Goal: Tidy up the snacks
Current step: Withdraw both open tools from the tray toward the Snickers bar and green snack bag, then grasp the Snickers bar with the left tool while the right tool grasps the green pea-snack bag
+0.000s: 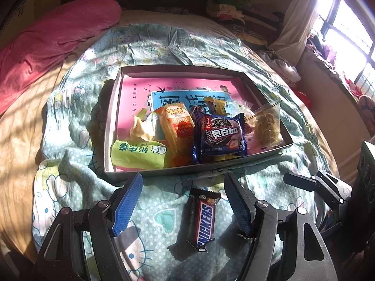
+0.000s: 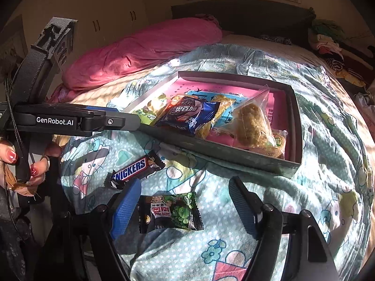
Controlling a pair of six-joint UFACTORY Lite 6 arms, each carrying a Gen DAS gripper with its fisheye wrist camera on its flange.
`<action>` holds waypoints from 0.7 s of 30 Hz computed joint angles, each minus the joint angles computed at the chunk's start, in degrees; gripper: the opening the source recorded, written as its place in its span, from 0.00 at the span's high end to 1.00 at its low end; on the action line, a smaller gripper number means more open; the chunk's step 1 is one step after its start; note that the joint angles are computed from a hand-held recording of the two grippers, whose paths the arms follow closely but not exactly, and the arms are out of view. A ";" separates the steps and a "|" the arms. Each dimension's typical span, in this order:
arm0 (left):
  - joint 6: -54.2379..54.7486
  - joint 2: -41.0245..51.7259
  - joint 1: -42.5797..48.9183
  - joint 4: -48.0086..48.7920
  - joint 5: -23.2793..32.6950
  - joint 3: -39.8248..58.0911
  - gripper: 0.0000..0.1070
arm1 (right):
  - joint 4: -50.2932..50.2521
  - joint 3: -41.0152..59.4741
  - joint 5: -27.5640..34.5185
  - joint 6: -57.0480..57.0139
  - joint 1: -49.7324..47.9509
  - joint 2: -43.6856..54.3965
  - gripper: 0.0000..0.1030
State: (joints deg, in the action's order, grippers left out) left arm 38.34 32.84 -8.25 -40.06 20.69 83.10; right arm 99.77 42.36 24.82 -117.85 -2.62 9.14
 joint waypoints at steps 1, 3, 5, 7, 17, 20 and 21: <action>0.03 -0.11 0.01 0.23 -0.39 -0.48 0.31 | -1.14 0.27 -0.21 0.88 0.27 0.60 0.26; 0.23 -0.17 0.21 0.30 -0.48 -1.15 0.31 | -3.77 1.06 -0.78 3.31 1.05 1.87 0.26; 0.95 -0.23 0.47 -0.22 -0.56 -1.94 0.31 | -5.15 1.70 -1.63 4.58 2.05 3.16 0.26; 1.48 -0.07 0.69 -0.50 -0.28 -2.22 0.31 | -6.56 2.20 -1.94 5.69 2.80 4.23 0.26; 1.88 1.39 1.23 -0.44 -0.01 -2.46 0.31 | -13.27 6.16 -3.34 12.62 4.91 10.91 0.25; 2.29 1.87 1.19 -0.90 0.27 -2.39 0.31 | -12.44 6.29 -4.88 11.50 6.27 11.42 0.24; 2.28 2.05 1.14 -0.90 0.38 -2.29 0.31 | -11.57 6.12 -5.70 10.53 6.91 11.37 0.24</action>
